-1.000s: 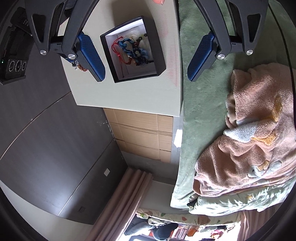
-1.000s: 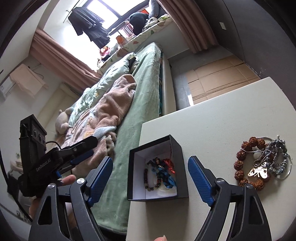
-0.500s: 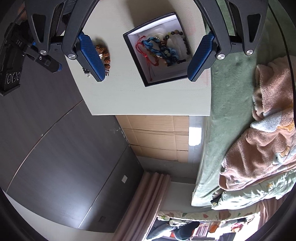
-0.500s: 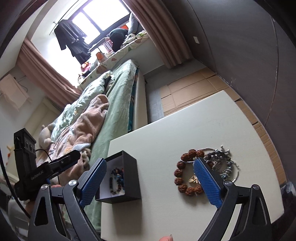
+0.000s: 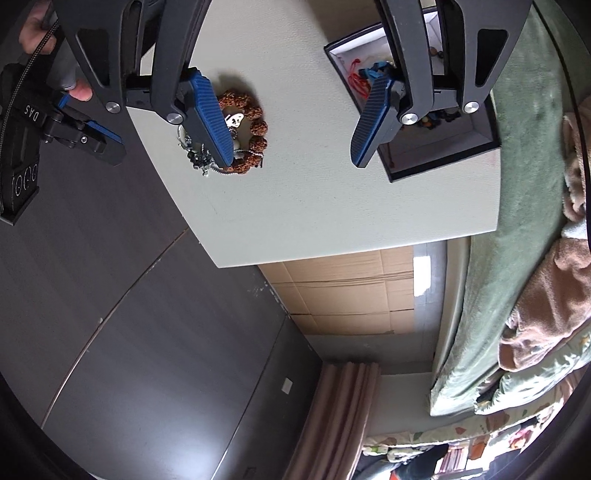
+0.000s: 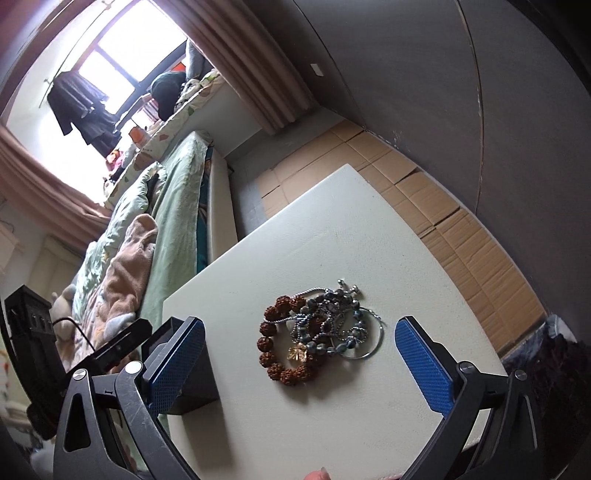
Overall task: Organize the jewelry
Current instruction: 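Grasp the grey bead bracelet from the pile with the right tool and lift it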
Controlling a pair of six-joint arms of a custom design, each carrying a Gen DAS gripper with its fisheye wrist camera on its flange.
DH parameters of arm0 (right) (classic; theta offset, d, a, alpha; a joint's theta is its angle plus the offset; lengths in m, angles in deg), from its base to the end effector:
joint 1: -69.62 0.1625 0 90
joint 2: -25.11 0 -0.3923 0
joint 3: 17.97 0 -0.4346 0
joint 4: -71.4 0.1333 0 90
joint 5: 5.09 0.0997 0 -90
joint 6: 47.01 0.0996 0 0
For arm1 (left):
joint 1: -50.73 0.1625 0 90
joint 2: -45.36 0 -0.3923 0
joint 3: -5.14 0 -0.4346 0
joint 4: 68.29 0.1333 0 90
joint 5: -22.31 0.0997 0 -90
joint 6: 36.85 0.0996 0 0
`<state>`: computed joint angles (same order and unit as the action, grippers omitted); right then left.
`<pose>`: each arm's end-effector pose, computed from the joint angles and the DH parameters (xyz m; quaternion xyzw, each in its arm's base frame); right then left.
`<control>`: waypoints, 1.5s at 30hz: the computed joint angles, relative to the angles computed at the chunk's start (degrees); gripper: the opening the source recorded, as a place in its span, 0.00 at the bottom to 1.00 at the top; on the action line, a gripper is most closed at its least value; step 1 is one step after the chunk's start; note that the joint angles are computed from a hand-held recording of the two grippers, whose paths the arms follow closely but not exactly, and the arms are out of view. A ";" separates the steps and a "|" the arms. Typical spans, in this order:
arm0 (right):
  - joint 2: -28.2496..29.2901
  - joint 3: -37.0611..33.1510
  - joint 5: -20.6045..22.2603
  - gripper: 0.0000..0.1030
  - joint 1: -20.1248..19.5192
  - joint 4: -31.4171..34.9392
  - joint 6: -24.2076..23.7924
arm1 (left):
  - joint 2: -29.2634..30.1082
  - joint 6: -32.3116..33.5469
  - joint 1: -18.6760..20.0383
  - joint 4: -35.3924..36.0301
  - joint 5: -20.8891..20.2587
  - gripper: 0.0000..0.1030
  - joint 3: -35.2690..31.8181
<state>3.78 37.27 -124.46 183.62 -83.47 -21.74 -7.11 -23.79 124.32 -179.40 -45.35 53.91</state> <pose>0.4254 -0.7479 0.0396 -0.0780 -0.9314 0.3365 0.1145 -0.0623 -0.8175 0.4599 0.2035 0.9372 -0.2162 0.1830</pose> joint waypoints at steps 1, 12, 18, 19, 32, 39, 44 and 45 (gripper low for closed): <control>-0.26 0.45 0.04 1.00 -0.18 0.05 0.34 | 0.19 0.08 -0.11 0.36 0.10 0.59 0.17; 0.75 0.06 11.49 0.51 -3.72 3.31 1.89 | 1.46 0.45 -0.48 2.48 2.37 0.31 2.10; 3.00 -3.21 8.29 0.39 -4.21 4.83 1.96 | 1.86 0.44 -0.39 2.44 2.62 0.31 2.69; 3.33 -3.68 8.19 0.35 -4.39 4.97 1.77 | 1.95 0.50 -0.35 2.57 2.46 0.31 2.64; 9.98 -15.49 2.41 0.27 -4.28 15.21 -3.86 | 2.21 0.25 -0.17 2.60 2.61 0.31 2.22; 9.03 -14.46 3.92 0.10 -4.80 16.33 -4.72 | 2.54 -0.12 -0.13 2.96 2.92 0.31 1.81; 3.41 -4.77 8.81 0.10 -5.57 6.26 -3.92 | 2.75 0.14 -0.22 3.38 3.03 0.31 1.91; 2.20 -2.67 9.95 0.10 -5.60 3.60 -3.96 | 2.85 0.08 -0.23 3.77 3.00 0.31 1.84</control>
